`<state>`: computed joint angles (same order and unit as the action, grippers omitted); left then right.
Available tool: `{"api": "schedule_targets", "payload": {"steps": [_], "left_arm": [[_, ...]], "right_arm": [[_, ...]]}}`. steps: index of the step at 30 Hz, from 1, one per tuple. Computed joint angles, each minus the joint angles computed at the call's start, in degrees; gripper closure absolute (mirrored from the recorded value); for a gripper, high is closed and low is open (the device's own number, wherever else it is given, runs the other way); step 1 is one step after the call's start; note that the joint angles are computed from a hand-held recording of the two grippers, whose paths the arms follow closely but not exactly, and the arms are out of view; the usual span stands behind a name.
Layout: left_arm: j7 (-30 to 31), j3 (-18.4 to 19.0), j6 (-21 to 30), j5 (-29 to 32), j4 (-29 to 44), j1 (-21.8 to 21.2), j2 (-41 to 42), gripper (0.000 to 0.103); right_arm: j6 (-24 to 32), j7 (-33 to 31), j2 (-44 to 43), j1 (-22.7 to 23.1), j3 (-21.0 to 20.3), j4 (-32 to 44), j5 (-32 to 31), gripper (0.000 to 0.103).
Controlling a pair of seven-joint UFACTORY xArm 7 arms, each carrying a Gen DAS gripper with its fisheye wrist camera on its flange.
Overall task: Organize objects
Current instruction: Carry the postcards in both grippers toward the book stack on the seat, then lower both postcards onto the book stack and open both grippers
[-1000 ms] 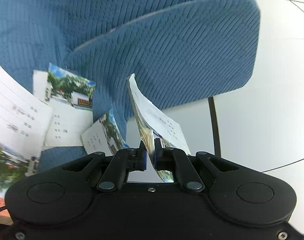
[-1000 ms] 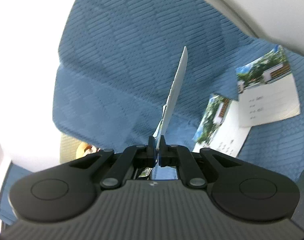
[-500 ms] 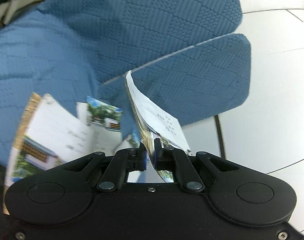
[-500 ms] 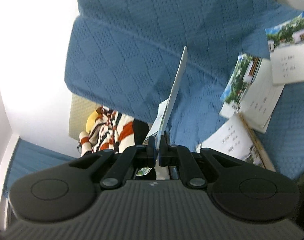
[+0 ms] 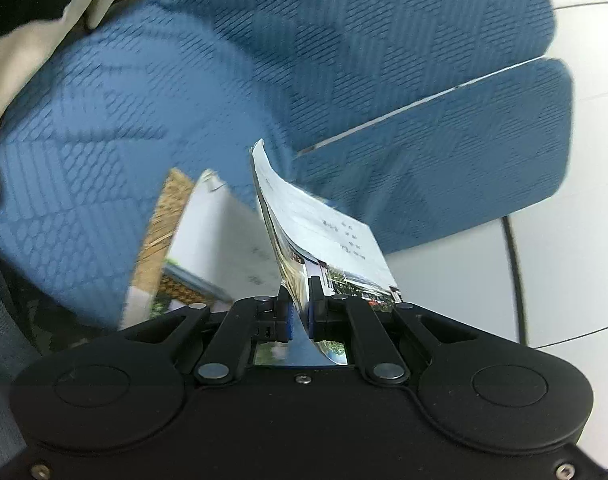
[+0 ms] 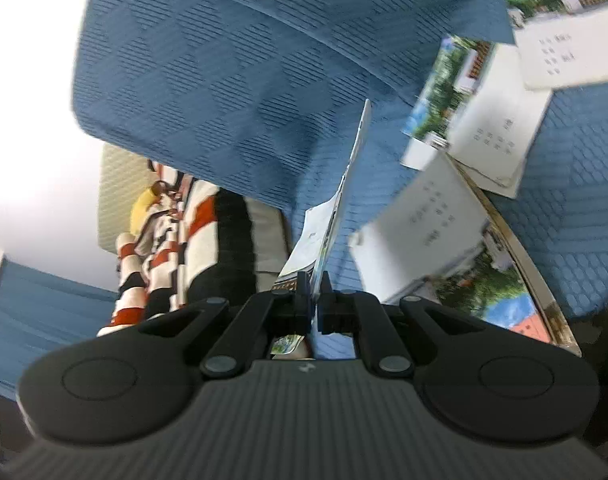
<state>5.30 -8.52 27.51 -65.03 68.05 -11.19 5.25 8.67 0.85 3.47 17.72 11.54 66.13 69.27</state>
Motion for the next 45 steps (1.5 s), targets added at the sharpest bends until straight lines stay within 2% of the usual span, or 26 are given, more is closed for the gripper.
{"api": "schedule_targets", "payload": {"steps": [9, 15, 18, 22, 26, 32, 35, 36, 37, 39, 41, 42, 45], "left_arm": [[-4.2, -0.5, 1.6, 6.3, -2.6, -0.5, 1.2, 0.098], [-8.3, -0.8, 2.1, 11.0, -4.2, -1.2, 1.2, 0.097], [-10.3, -0.8, 2.4, 12.6, -4.7, -1.4, 1.1, 0.097], [-11.4, -0.7, 3.5, 13.5, -4.5, -1.2, 1.4, 0.097], [-13.2, -0.7, 3.9, 15.1, -4.8, -1.4, 0.7, 0.096], [-16.3, -0.5, 3.6, 17.9, -5.6, -1.9, -0.5, 0.092], [-17.1, -0.3, 4.0, 19.5, -5.6, -2.2, -0.8, 0.086], [-17.6, -0.3, 4.1, 20.4, -5.8, -2.3, -1.1, 0.079], [-17.9, -0.2, 4.1, 21.0, -6.0, -2.4, -1.5, 0.069], [-18.9, -0.2, 3.8, 22.7, -6.8, -2.7, -2.7, 0.061], [-19.9, 0.0, 3.9, 25.3, -7.0, -3.2, -3.7, 0.055], [-20.2, 0.0, 3.9, 26.2, -7.2, -3.4, -4.2, 0.051], [-19.8, 0.2, 3.7, 28.0, -7.6, -4.0, -6.0, 0.045]], "right_arm": [[-1.3, 9.3, 1.7, 0.0, 0.3, -4.0, -9.4, 0.097], [-1.4, 11.5, 1.9, -0.6, 1.2, -6.6, -10.6, 0.097], [-0.9, 15.8, 2.1, -0.5, 0.7, -7.8, -15.5, 0.097], [-0.5, 16.3, 2.4, -1.0, 1.2, -8.5, -15.7, 0.096], [0.3, 14.7, 2.5, -1.8, 1.7, -8.7, -13.3, 0.095], [1.0, 13.7, 2.2, -1.7, 1.4, -8.8, -13.5, 0.095], [1.6, 14.8, 1.8, -1.6, 0.9, -9.2, -15.2, 0.094], [2.1, 15.4, 1.7, -1.5, 0.7, -9.3, -16.1, 0.094], [2.7, 15.7, 1.4, -1.6, 0.5, -9.3, -16.9, 0.09], [4.4, 19.1, 0.7, -1.4, -0.5, -9.5, -21.2, 0.073], [5.0, 20.4, -0.4, -1.5, -0.9, -10.2, -23.1, 0.029], [4.6, 21.0, -1.3, -1.4, -1.0, -11.0, -23.4, 0.023], [4.3, 23.6, -4.0, -1.0, -1.9, -12.9, -27.7, 0.022]]}}
